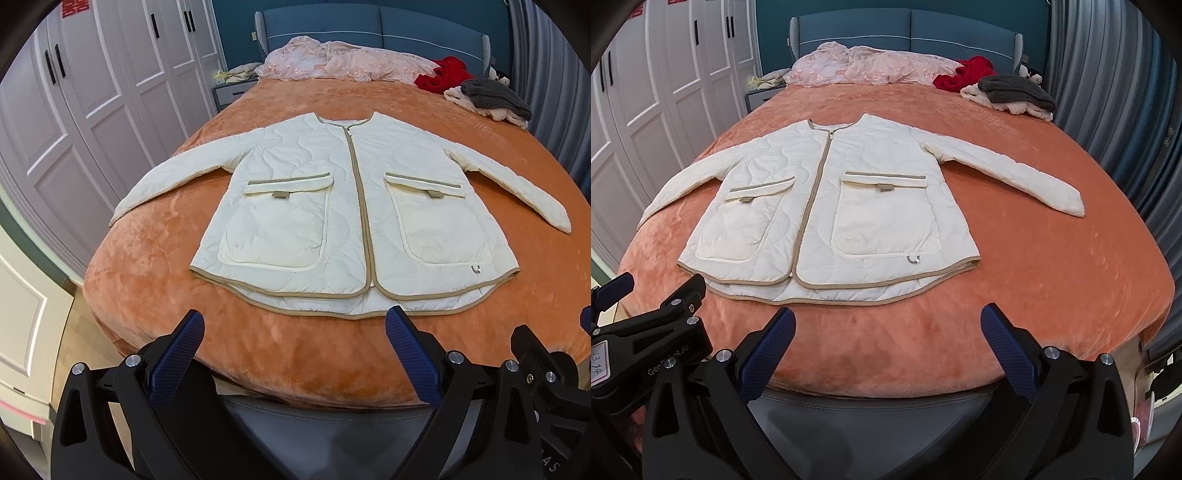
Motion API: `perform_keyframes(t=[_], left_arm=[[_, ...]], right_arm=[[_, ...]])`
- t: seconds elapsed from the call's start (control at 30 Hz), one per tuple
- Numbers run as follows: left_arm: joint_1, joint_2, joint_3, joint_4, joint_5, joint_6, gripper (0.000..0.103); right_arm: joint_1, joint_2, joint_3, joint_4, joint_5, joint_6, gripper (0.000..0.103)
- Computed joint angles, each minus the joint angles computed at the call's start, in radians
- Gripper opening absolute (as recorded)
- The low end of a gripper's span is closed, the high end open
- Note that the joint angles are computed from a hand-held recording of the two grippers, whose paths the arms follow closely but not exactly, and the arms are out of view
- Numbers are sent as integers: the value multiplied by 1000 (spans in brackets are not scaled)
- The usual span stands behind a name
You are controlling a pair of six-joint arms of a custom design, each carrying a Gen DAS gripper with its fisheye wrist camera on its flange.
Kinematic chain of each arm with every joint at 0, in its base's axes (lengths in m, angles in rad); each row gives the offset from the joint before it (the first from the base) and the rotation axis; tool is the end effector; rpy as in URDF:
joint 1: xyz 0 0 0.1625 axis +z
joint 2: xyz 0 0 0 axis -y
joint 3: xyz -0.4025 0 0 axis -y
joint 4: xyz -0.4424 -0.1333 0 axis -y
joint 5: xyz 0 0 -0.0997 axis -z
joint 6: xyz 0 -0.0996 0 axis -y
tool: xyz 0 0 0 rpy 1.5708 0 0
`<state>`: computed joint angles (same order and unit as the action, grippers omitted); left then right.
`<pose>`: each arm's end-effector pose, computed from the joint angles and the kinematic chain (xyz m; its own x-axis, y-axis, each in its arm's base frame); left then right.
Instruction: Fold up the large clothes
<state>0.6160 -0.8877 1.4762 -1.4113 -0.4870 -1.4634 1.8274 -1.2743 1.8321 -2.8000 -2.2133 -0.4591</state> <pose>-0.4136 -0.5639 0.1271 -0.5713 -0.3429 -0.7457 0.2831 0.7705 -0.5712 0.2287 -0.5816 0.3129 -0.6909 -0.1945 0.6962 -0.5632 0.7486 -0.3498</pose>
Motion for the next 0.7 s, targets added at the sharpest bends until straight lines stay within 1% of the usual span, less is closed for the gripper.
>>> perform_keyframes(t=[0.23,0.47,0.6,0.7], left_arm=[[-2,4,-2,34,23,-32,95],[-2,-6,12,32,41,-64,95],[3,-7,11,25,30,-59,95],[12,-9,13,1,4,-35,95]], right_arm=[[-1,1,-1,10,-2,2,98],[-2,1,-9,43,3,23,98],[-1,6,-19,75,-2,40,98],[-3,7,-16,61,8,35,98]])
